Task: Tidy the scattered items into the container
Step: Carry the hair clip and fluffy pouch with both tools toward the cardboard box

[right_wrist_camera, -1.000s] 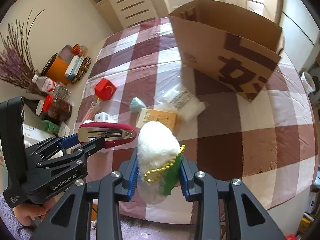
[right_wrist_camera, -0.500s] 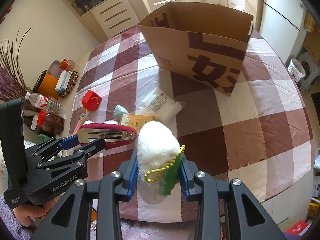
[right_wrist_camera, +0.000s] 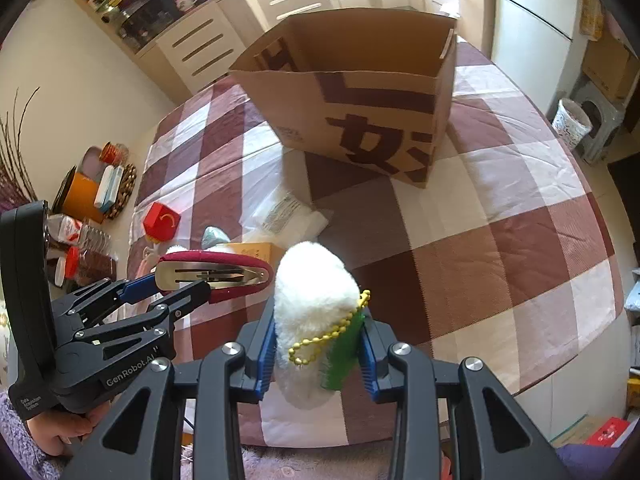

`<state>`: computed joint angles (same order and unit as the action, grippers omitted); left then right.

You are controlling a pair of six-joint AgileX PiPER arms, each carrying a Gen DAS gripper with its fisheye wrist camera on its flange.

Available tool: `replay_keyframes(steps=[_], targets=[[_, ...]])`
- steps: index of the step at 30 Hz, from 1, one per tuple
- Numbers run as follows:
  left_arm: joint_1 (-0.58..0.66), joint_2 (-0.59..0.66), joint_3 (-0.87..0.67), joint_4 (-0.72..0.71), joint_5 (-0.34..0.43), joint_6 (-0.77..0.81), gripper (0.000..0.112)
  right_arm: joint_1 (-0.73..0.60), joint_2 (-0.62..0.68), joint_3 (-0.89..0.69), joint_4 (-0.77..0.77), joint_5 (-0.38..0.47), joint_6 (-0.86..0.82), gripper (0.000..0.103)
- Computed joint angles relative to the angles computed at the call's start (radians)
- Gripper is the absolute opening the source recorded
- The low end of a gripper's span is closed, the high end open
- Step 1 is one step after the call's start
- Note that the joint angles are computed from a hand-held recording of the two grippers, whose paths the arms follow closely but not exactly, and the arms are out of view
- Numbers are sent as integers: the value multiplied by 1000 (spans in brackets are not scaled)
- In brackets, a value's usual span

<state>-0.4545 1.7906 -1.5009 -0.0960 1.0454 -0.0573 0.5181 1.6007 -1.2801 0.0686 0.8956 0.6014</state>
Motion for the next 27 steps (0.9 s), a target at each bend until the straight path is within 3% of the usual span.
replay_keyframes(steps=[27], targets=[[-30,278,-396,-68,152,172,46,-88,60,-50,-44,5,93,35]])
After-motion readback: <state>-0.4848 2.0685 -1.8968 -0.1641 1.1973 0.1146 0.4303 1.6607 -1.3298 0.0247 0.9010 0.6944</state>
